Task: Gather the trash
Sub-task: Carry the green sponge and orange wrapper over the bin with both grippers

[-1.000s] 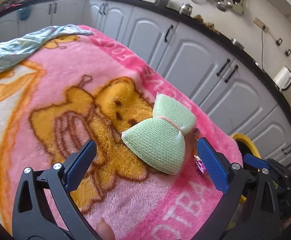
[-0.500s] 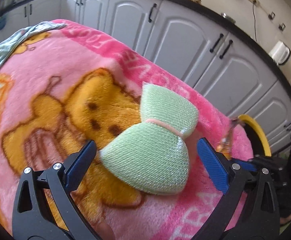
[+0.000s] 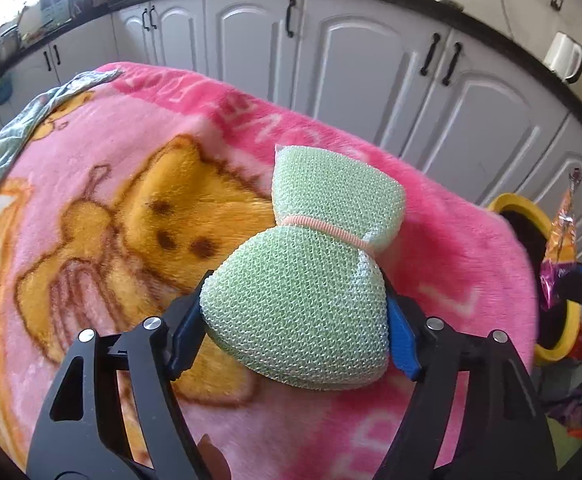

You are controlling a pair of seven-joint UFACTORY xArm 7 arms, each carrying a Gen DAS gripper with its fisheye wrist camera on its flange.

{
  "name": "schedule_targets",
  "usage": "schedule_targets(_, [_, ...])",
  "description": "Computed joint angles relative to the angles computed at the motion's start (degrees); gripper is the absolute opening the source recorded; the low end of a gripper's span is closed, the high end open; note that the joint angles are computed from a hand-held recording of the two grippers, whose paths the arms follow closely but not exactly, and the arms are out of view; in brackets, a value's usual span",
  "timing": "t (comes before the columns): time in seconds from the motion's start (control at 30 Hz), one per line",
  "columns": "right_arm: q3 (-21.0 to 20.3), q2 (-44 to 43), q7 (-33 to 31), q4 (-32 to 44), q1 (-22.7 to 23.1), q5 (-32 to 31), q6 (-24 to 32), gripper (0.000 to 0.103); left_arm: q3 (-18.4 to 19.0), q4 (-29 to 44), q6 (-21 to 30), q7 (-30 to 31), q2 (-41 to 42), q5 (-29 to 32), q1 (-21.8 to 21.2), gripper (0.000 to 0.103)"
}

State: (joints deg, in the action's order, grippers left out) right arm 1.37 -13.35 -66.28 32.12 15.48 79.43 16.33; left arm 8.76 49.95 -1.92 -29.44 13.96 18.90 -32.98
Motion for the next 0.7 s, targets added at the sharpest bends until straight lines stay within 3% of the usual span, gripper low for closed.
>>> schedule_targets(0.07, [-0.49,-2.11,0.69,-1.15,-0.62,-1.11,0.08,0.014,2.46,-0.72,-1.04,-1.56,-0.98,1.33,-3.1,0.066])
schedule_targets(0.2, [-2.53,-6.38,0.92,-3.65,-1.22,-2.28,-0.06,0.013,0.71,-1.08,-2.05,-0.59,-2.76,0.82,-3.88,0.066])
schedule_targets(0.27, [-3.67,-9.15,1.41,-5.23,-1.58,-3.33,-0.44,0.013,2.58,-0.9,-2.42,-1.42,-3.36,1.99,-6.87,0.066])
schedule_targets(0.37, [-5.55,-12.96,2.63,-7.51,-1.75,-5.61,-1.1,0.013,1.24,-0.4,-2.87,-1.05,-3.99,1.9,-7.7,0.066])
schedule_targets(0.7, [-14.22,-23.4,7.86,-13.44,-2.34,-14.56,-3.01,0.013,2.57,4.77,-2.19,-3.3,-2.98,5.4,-14.9,0.066])
